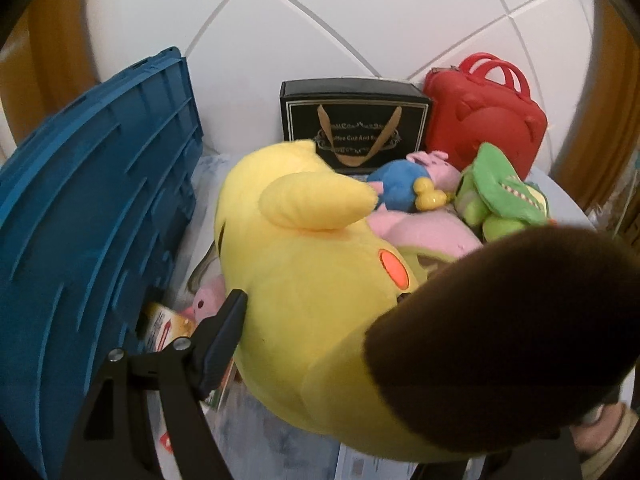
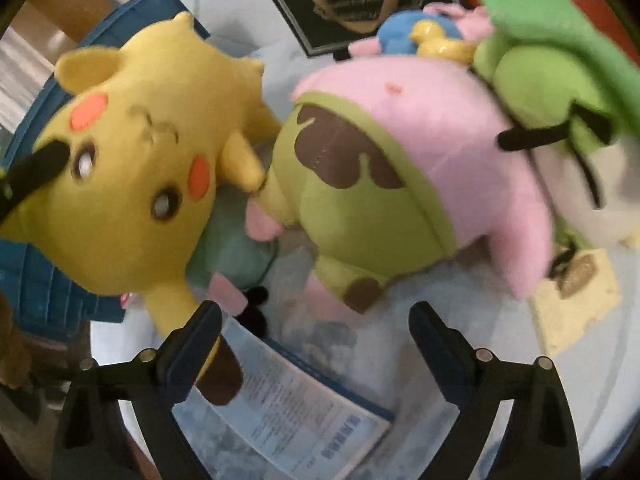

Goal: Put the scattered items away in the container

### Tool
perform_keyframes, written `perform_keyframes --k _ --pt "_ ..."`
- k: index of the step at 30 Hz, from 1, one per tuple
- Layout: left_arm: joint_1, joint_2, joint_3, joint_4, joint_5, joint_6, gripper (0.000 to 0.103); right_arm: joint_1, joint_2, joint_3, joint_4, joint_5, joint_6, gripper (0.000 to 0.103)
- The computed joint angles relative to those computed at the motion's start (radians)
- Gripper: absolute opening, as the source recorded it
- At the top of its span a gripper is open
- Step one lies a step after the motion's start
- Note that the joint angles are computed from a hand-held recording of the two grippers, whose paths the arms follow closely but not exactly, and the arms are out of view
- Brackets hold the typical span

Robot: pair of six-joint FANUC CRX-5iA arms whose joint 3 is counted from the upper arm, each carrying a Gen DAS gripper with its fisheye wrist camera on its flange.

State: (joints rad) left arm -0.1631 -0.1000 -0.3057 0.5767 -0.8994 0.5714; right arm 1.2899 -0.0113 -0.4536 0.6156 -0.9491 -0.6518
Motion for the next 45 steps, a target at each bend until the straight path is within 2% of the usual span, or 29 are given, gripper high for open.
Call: perform_keyframes --k 4,7,12,14,17,21,22,23,26,29,31,33,34,37,38,39,41,43,45 --pt "0.074 -0.061 -0.051 0.002 -0.052 -0.049 0.075 0.059 -0.007 0.053 0.017 -0.141 -0.009 0.096" --pt "0.143 -0.098 -0.072 -0.017 -0.095 -0.061 0.075 0.085 0.003 0.092 0.030 -0.198 -0.003 0.097" --pt "0.259 -0.155 -0.109 -0.055 -0.108 -0.083 0.075 0.078 0.075 0.170 0.052 -0.182 0.047 0.097" --pt "0.291 -0.163 -0.112 -0.084 -0.106 -0.076 0.075 0.074 0.109 0.206 0.065 -0.176 0.063 0.102" --pt "0.336 -0.167 -0.110 -0.120 -0.113 -0.082 0.075 0.076 0.151 0.259 0.072 -0.176 0.085 0.103" --pt "0.407 -0.184 -0.126 -0.035 -0.158 -0.175 0.075 0.067 0.206 0.343 0.082 -0.196 0.142 0.103" --pt "0.421 -0.185 -0.127 -0.005 -0.169 -0.197 0.079 0.065 0.215 0.361 0.091 -0.209 0.151 0.103" --pt "0.422 -0.184 -0.127 0.015 -0.159 -0.207 0.086 0.063 0.224 0.378 0.100 -0.222 0.158 0.103" --pt "0.405 -0.158 -0.108 0.016 -0.123 -0.185 0.093 0.050 0.239 0.413 0.128 -0.230 0.177 0.103" --pt "0.384 -0.112 -0.078 -0.022 -0.139 -0.149 0.093 0.024 0.256 0.445 0.152 -0.212 0.220 0.103" --pt "0.390 -0.105 -0.092 -0.012 -0.145 -0.170 0.093 0.009 0.272 0.474 0.176 -0.210 0.251 0.102" --pt "0.393 -0.087 -0.091 -0.020 -0.160 -0.155 0.087 -0.006 0.291 0.510 0.208 -0.219 0.292 0.090" --pt "0.392 -0.078 -0.087 -0.029 -0.167 -0.145 0.081 -0.018 0.308 0.539 0.212 -0.239 0.330 0.081" --pt "0.374 -0.059 -0.085 -0.081 -0.153 -0.105 0.081 -0.053 0.361 0.626 0.225 -0.296 0.443 0.080" --pt "0.371 -0.054 -0.085 -0.093 -0.150 -0.093 0.081 -0.073 0.371 0.645 0.177 -0.289 0.482 0.080" --pt "0.369 -0.049 -0.085 -0.099 -0.147 -0.082 0.081 -0.106 0.367 0.643 0.086 -0.229 0.520 0.080" --pt "0.363 -0.046 -0.086 -0.126 -0.130 -0.059 0.081 -0.131 0.356 0.614 -0.022 -0.141 0.563 0.080" --pt "0.364 -0.043 -0.089 -0.130 -0.132 -0.061 0.081 -0.117 0.318 0.527 -0.020 -0.071 0.493 0.080" --pt "0.364 -0.057 -0.110 -0.109 -0.127 -0.088 0.081 -0.093 0.283 0.469 -0.007 -0.053 0.424 0.080"
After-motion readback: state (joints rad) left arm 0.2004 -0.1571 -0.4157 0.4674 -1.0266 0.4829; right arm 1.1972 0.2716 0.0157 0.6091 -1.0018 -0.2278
